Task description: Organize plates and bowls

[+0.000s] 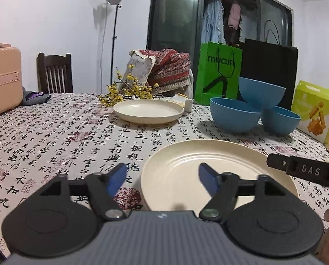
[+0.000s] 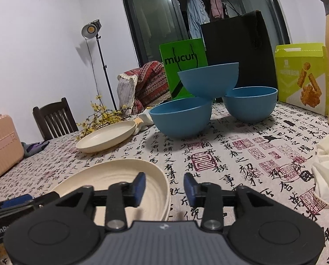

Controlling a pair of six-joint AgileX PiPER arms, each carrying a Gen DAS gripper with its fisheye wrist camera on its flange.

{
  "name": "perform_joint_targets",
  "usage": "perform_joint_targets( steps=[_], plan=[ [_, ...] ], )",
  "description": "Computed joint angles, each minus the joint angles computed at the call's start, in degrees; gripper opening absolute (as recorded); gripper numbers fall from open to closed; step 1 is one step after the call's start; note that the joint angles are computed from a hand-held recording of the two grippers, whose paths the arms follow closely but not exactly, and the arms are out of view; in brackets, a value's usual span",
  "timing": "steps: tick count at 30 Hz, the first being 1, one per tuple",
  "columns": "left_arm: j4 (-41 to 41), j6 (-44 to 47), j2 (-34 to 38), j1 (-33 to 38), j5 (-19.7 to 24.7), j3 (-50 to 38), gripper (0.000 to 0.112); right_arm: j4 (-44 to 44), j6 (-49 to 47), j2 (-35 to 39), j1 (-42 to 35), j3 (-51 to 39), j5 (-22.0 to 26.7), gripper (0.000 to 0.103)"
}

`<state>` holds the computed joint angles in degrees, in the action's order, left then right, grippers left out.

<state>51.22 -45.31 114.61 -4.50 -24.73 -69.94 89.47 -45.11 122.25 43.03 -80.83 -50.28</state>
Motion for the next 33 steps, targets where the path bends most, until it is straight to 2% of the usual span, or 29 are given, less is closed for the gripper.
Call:
perform_joint_targets(
  steps=[2, 4, 5, 7, 12, 16, 23, 33],
  plan=[
    [-1.6, 0.5, -0.2, 0.2, -0.2, 0.3, 0.091, 0.2, -0.1, 0.0, 0.0, -0.1, -0.1, 0.048],
    [-2.1, 0.2, -0.2, 0.5, -0.6, 0.5, 0.1, 0.3, -0.1, 0.1, 0.1, -0.3, -0.7, 0.063],
    [-2.5, 0.0, -0.2, 0.6, -0.6, 0.5, 0.102, -0.1, 0.3, 0.1, 0.2, 0.0, -0.8, 0.067],
    [-3.0, -0.6, -0.2, 0.8, -0.7, 0.5, 0.103, -1.0, 1.1, -0.1, 0.2, 0.5, -0.7, 0.084],
    [2.4, -9.5, 0.6, 2.0, -0.4, -1.1, 0.103, -3.4, 4.0, -0.7, -0.1, 1.9, 0.4, 0.103],
    [5.7, -14.0, 0.9, 2.8, -0.7, -1.9, 0.103, -4.5, 5.3, -1.1, -0.5, 2.6, 1.7, 0.103],
    [4.2, -11.7, 0.9, 2.9, -2.1, -1.1, 0.103, -4.6, 6.2, -1.3, -0.9, 3.0, 2.6, 0.103],
    [7.2, -14.6, 1.1, 3.6, -3.3, -1.5, 0.103, -6.2, 8.1, -1.4, -0.7, 3.7, 2.1, 0.103]
  ],
)
